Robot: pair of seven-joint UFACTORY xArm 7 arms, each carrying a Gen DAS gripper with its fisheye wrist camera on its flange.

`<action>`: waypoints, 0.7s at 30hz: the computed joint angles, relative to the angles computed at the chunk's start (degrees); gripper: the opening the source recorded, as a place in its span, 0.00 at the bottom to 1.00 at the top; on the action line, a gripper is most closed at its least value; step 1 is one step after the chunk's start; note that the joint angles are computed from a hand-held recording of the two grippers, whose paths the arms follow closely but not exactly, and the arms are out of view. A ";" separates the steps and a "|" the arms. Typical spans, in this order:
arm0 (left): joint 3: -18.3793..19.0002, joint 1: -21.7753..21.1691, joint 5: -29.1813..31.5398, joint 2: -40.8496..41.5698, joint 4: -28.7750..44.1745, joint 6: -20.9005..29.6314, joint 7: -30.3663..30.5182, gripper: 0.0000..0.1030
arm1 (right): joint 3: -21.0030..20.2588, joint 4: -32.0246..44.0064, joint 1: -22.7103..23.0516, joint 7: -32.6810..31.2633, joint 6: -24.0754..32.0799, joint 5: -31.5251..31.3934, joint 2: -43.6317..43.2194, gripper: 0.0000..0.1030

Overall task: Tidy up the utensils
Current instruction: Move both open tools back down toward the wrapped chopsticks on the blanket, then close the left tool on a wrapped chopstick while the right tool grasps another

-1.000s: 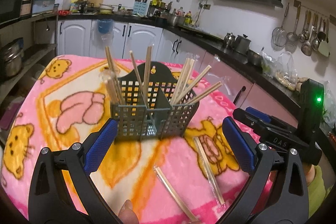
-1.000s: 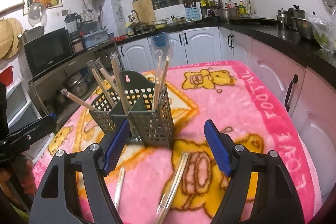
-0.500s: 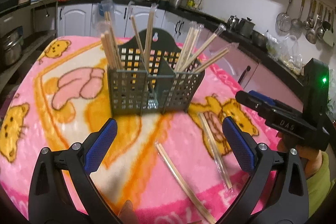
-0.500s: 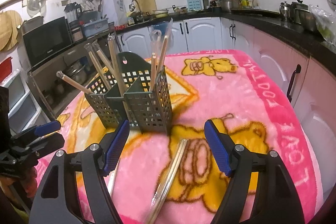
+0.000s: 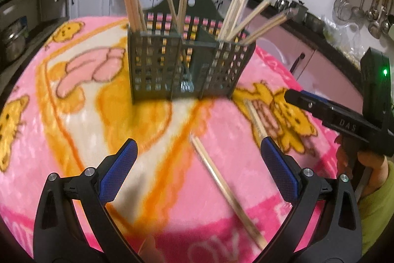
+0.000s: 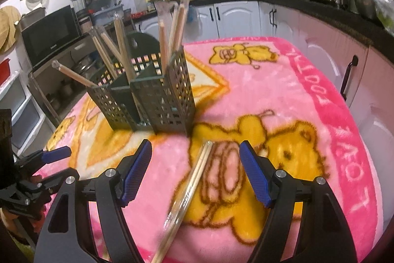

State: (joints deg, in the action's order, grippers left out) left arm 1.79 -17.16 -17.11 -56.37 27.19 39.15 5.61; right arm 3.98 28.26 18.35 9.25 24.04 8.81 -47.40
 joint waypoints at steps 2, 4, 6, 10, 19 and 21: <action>0.26 -0.20 -0.24 0.13 -0.52 0.84 -0.11 0.89 | -1.21 0.13 1.17 -0.83 0.34 0.87 0.89 0.69; 0.59 -0.61 -0.70 0.49 -0.99 1.76 0.00 0.89 | -1.77 0.67 1.47 -1.69 1.04 1.15 2.42 0.69; 0.77 -0.99 -1.27 1.33 -1.09 1.90 0.22 0.81 | -2.16 1.45 1.56 -2.38 1.85 1.57 4.01 0.69; 0.97 -1.58 -2.53 3.99 -0.81 1.07 0.91 0.69 | -2.73 3.02 1.69 -3.95 3.26 2.85 7.15 0.68; 0.88 -1.33 -4.01 11.33 2.78 1.17 1.81 0.57 | -1.98 8.12 -0.27 -6.15 5.25 4.03 15.96 0.55; 0.72 -1.06 -4.04 13.06 3.96 1.37 1.94 0.52 | -2.03 9.50 -0.66 -6.57 5.79 4.30 18.02 0.51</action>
